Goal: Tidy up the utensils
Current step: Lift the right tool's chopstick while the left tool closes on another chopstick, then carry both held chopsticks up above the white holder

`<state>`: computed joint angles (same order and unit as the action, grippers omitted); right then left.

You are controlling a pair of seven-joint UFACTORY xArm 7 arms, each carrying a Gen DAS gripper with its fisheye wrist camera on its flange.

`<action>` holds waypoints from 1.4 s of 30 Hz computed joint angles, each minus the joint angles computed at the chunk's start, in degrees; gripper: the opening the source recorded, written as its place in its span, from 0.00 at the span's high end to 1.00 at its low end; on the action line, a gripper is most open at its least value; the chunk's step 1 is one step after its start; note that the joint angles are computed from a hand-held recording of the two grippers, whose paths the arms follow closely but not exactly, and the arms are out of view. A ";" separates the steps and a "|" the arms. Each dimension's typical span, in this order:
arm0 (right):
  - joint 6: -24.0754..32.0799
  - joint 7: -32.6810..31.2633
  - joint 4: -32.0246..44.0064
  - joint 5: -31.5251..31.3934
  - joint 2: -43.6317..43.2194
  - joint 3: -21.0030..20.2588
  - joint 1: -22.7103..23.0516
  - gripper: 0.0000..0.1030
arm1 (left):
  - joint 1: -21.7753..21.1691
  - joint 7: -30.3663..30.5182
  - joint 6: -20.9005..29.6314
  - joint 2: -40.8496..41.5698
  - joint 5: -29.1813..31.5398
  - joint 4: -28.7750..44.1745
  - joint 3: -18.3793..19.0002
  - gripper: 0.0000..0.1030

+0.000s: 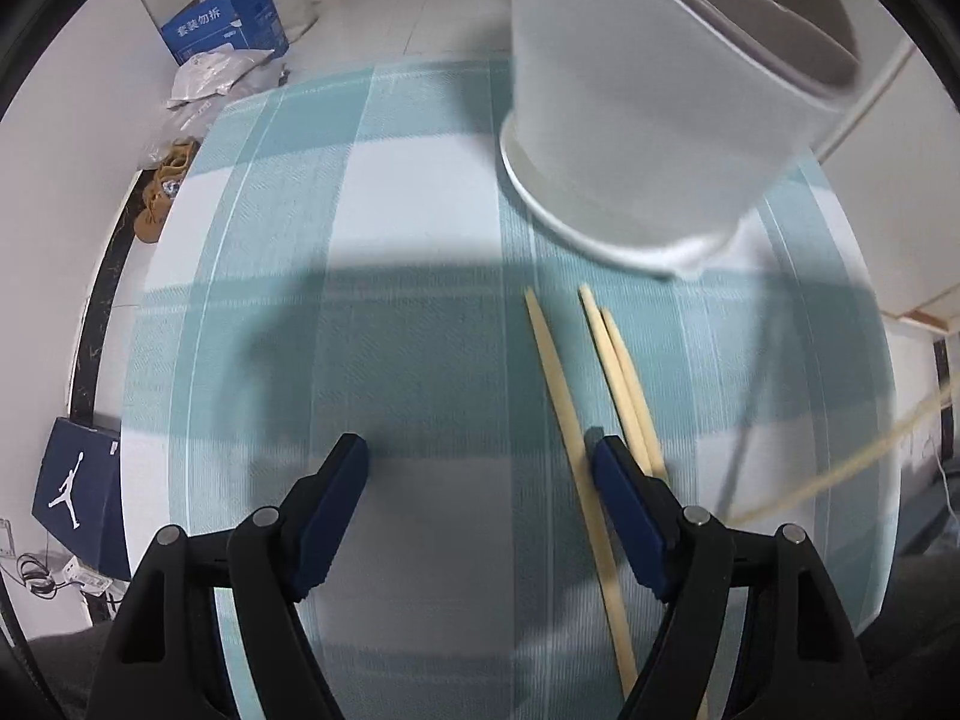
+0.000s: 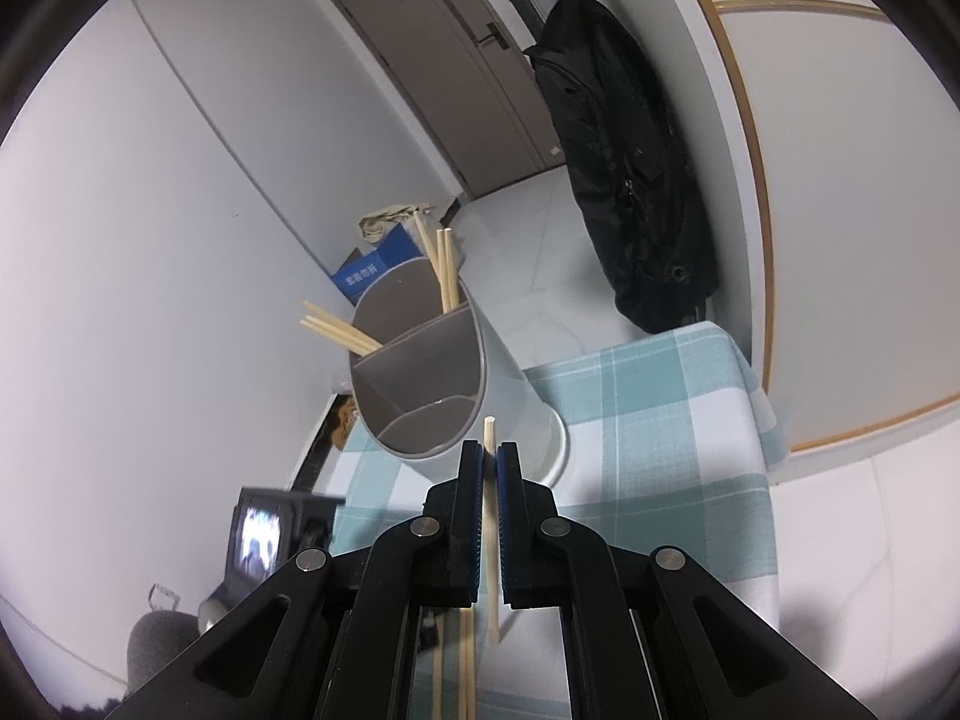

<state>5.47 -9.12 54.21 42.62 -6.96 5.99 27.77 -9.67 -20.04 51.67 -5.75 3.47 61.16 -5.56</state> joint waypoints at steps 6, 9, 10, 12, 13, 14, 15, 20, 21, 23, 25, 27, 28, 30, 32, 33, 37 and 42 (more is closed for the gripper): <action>-0.22 -0.79 0.06 1.29 -0.03 -0.48 0.14 0.96 | -0.35 -0.24 -0.65 2.13 0.44 2.31 -0.18 0.59; 0.01 -1.04 0.31 1.81 0.13 -0.54 -0.06 0.96 | -0.71 0.79 -0.60 3.21 0.13 3.63 -0.23 0.83; 0.02 -1.18 0.42 1.92 0.20 -0.53 -0.12 0.96 | -0.87 0.91 -0.71 3.35 0.04 3.80 -0.29 0.88; 0.03 -1.05 0.47 1.39 0.25 -0.28 -0.43 0.96 | -0.96 1.43 -0.92 3.74 -0.37 4.11 -0.18 0.96; -0.15 -0.59 0.41 0.72 0.27 -0.07 -0.67 0.96 | -0.96 1.26 -1.05 3.70 -0.35 4.02 -0.13 0.97; -0.36 -0.31 0.34 0.27 0.31 0.04 -0.80 0.96 | -0.91 1.13 -1.38 3.62 -0.66 3.81 -0.03 0.98; -0.39 0.02 0.27 -0.17 0.29 0.09 -0.92 0.96 | -0.90 1.00 -1.59 3.39 -1.03 3.54 0.01 0.98; -0.50 1.13 0.07 -1.15 0.21 -0.07 -1.04 0.96 | -0.47 0.66 -5.10 0.93 -2.49 1.60 0.34 0.98; -0.69 1.14 -0.02 -1.37 0.17 -0.03 -0.99 0.96 | -0.35 0.63 -6.06 0.16 -2.51 1.10 0.38 0.98; -1.11 1.99 -0.18 -2.89 0.05 0.31 -1.16 0.96 | -0.25 0.77 -8.58 -2.32 -2.85 -0.47 0.36 0.98; -1.89 2.66 -0.45 -4.45 -0.13 0.52 -1.05 0.96 | 0.00 0.31 -11.86 -5.47 -3.07 -2.52 0.35 0.99; -2.46 2.06 -0.52 -4.38 -0.26 0.09 -0.17 0.96 | 0.17 -0.08 -14.83 -8.10 -3.01 -4.25 0.09 0.99; -2.72 1.52 -0.54 -3.98 -0.30 -0.24 0.38 0.96 | 0.42 -0.61 -16.41 -9.56 -2.19 -5.19 -0.30 0.99; -3.42 1.01 -0.72 -3.86 -0.38 -0.44 1.13 0.96 | 0.76 -2.18 -18.37 -11.87 -0.51 -6.92 -1.46 0.99; -4.15 1.63 -1.03 -5.01 -0.45 -0.23 1.25 0.97 | 1.14 -2.50 -20.34 -13.10 0.64 -8.00 -1.75 0.99; -4.57 2.35 -1.20 -6.11 -0.46 0.05 1.13 0.96 | 1.30 -3.23 -20.58 -13.43 1.20 -8.14 -2.27 0.99; -5.56 2.09 -1.16 -7.27 -0.24 -0.20 2.33 0.97 | 0.92 -1.60 -21.28 -14.03 -0.03 -8.56 -1.12 0.99; -7.26 7.86 -1.95 -15.55 -0.34 1.53 0.85 0.97 | 0.73 0.33 -22.34 -14.95 -1.64 -9.03 -0.38 0.99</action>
<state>-1.79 -1.26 52.26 27.08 -7.30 7.52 28.62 -8.94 -19.71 29.33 -20.70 1.83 52.13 -5.95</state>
